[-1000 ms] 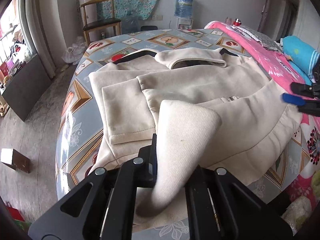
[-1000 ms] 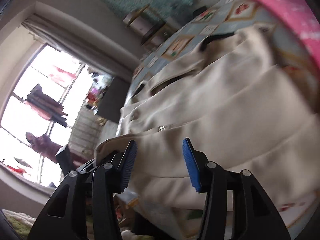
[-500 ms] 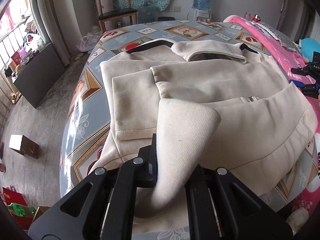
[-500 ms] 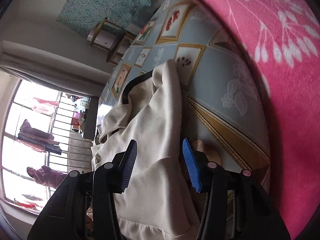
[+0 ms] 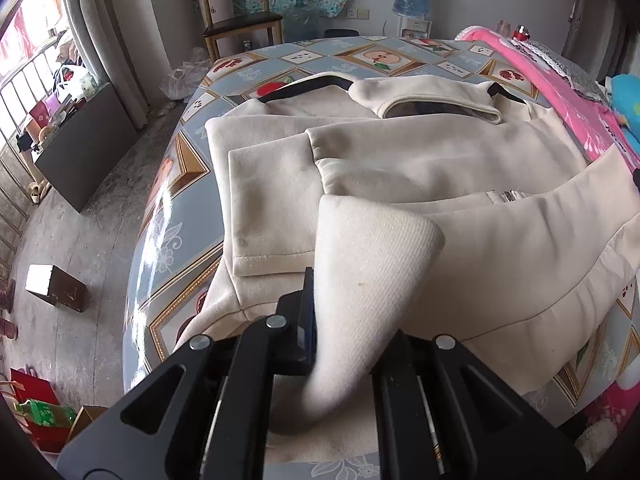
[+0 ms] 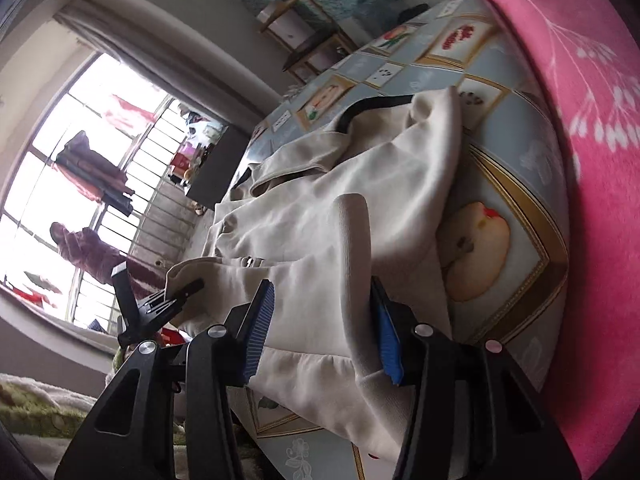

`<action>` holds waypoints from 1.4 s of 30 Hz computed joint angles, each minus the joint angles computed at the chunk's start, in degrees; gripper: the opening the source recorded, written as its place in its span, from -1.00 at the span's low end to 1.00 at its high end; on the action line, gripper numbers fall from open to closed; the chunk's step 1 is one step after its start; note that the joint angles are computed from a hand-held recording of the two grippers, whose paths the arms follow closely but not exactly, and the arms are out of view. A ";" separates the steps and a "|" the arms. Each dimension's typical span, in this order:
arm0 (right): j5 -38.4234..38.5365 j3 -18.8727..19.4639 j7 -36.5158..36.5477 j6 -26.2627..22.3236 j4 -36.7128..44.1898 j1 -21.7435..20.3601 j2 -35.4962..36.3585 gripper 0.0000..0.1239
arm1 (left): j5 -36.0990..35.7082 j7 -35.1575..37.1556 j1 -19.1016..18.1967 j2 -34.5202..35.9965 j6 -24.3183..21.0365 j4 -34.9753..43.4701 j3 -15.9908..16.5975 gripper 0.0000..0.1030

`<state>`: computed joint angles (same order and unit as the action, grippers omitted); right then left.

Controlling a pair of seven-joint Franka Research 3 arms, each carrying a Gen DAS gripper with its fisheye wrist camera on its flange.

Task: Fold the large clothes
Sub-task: 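Hold the jacket edge with the left tool while the right tool grips beside it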

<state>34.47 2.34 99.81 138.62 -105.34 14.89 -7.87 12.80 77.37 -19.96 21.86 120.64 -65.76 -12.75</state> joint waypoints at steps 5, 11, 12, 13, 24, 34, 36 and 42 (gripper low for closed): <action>2.58 -1.39 0.95 -1.25 1.07 -1.44 3.06 -0.23 | -0.49 0.49 0.30 -0.45 0.83 -0.74 -0.18 -0.86; 11.91 -1.53 -3.34 -2.89 0.82 -2.17 3.82 -0.23 | -1.24 0.14 0.42 -0.32 0.42 -0.24 -0.25 -0.87; 12.04 -1.38 -3.74 -3.67 0.73 -2.09 3.26 -0.23 | -1.53 -0.06 0.49 -0.28 0.38 -0.11 -0.28 -0.87; 11.33 -1.22 -3.97 -4.47 0.70 -2.01 2.66 -0.23 | -1.71 -0.12 0.52 -0.12 0.16 0.19 -0.29 -0.87; -16.85 1.59 10.09 -14.96 11.55 -0.39 7.57 -0.26 | -1.75 -0.28 0.18 0.67 -1.49 1.71 -0.17 -0.87; -30.57 2.85 16.04 -20.58 17.86 2.30 10.06 -0.57 | -4.00 0.73 1.06 0.58 -0.95 1.41 -0.59 -0.87; -35.11 3.09 18.05 -22.95 20.34 3.60 11.40 -0.69 | -4.35 0.93 1.27 0.35 -0.63 0.98 -0.64 -0.87; -49.67 3.53 20.29 -30.85 26.67 8.39 14.63 -0.84 | -4.76 1.54 1.57 -0.15 -0.10 0.07 -0.73 -0.87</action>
<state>-15.20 5.88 120.10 107.77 -78.67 23.28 6.76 8.04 78.91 -18.39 21.71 120.54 -65.69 -13.48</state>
